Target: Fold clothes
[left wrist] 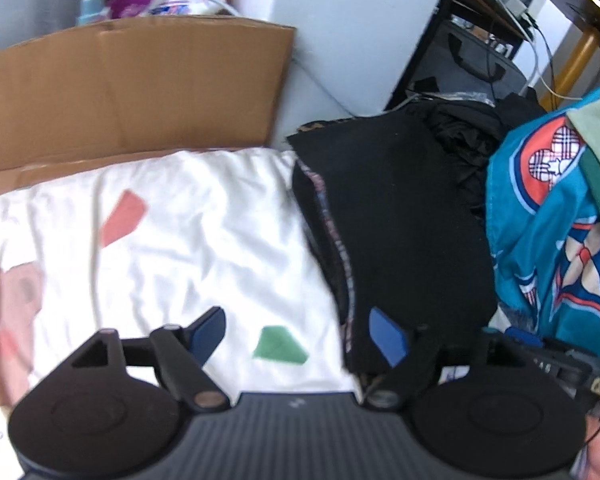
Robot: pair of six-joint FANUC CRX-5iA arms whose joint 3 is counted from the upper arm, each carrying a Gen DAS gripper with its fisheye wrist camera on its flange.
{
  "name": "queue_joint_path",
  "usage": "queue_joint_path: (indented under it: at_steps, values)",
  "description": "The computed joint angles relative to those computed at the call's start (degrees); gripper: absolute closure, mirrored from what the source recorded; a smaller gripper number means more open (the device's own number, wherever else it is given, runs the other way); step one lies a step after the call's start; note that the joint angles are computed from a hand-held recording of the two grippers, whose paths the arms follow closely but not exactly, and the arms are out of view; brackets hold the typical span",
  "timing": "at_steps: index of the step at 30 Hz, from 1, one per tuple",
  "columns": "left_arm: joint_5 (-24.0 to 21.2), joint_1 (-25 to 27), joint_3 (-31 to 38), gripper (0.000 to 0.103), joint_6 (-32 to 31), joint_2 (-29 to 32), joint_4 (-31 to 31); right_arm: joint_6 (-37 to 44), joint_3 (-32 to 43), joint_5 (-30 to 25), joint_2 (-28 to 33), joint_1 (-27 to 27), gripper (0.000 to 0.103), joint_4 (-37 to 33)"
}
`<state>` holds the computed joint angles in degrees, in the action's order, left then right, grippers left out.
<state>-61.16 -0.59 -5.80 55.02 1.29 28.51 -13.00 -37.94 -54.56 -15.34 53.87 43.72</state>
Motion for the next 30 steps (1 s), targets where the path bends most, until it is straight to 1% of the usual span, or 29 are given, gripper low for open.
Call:
queue_joint_path:
  at_steps: [2,4,5,6,7,8,10,12,15,19,22,24,27,30]
  values:
    - [-1.53,0.87,1.23,0.018,2.2,-0.79,-2.41,2.5,2.16,-1.53,0.55,0.56,0.035,-2.73]
    - [-4.15,1.65,3.46,0.017,4.33,-1.21,-4.79,4.62,4.36,-3.68,1.04,1.38,0.035,-4.81]
    - [-5.23,2.3,4.1,0.014,4.79,-1.64,-4.89,5.43,5.53,-5.0,1.25,1.87,0.033,-5.72]
    - [-6.09,3.13,4.41,0.011,4.94,-2.22,-4.35,5.71,6.96,-6.53,1.39,2.29,0.026,-7.0]
    - [-6.97,3.91,4.83,0.003,5.31,-2.68,-4.04,6.03,8.38,-7.98,1.52,2.66,0.017,-8.21]
    - [-8.26,4.49,5.85,0.001,6.09,-2.87,-4.43,6.66,9.73,-9.11,1.52,2.94,0.014,-9.32]
    - [-11.49,5.26,8.82,0.001,7.88,-2.8,-6.09,8.04,12.58,-11.92,1.77,3.67,0.007,-10.77]
    - [-14.41,6.08,11.53,0.001,8.65,-2.65,-6.47,9.37,15.53,-15.07,2.22,4.5,0.002,-11.61]
    - [-18.14,7.61,15.23,0.001,9.79,-2.43,-5.45,9.82,20.03,-18.65,2.24,4.71,0.001,-13.92]
    - [-20.95,9.5,19.34,0.001,14.38,-3.02,-5.07,14.52,26.97,-23.0,3.47,4.24,0.001,-17.31]
    - [-26.48,11.45,23.78,0.0,17.4,-2.21,-4.21,15.32,31.38,-26.69,4.3,5.17,0.001,-17.65]
    - [-28.82,12.61,25.6,0.0,17.88,-2.5,-3.88,14.91,33.59,-27.82,4.24,5.66,0.001,-18.2]
    - [-31.43,14.2,28.07,0.0,18.28,-3.36,-4.27,16.0,37.68,-28.97,4.33,5.1,0.001,-21.32]
    - [-34.23,16.22,30.58,0.0,19.5,-3.84,-4.42,16.48,40.99,-30.82,4.79,5.87,0.001,-21.54]
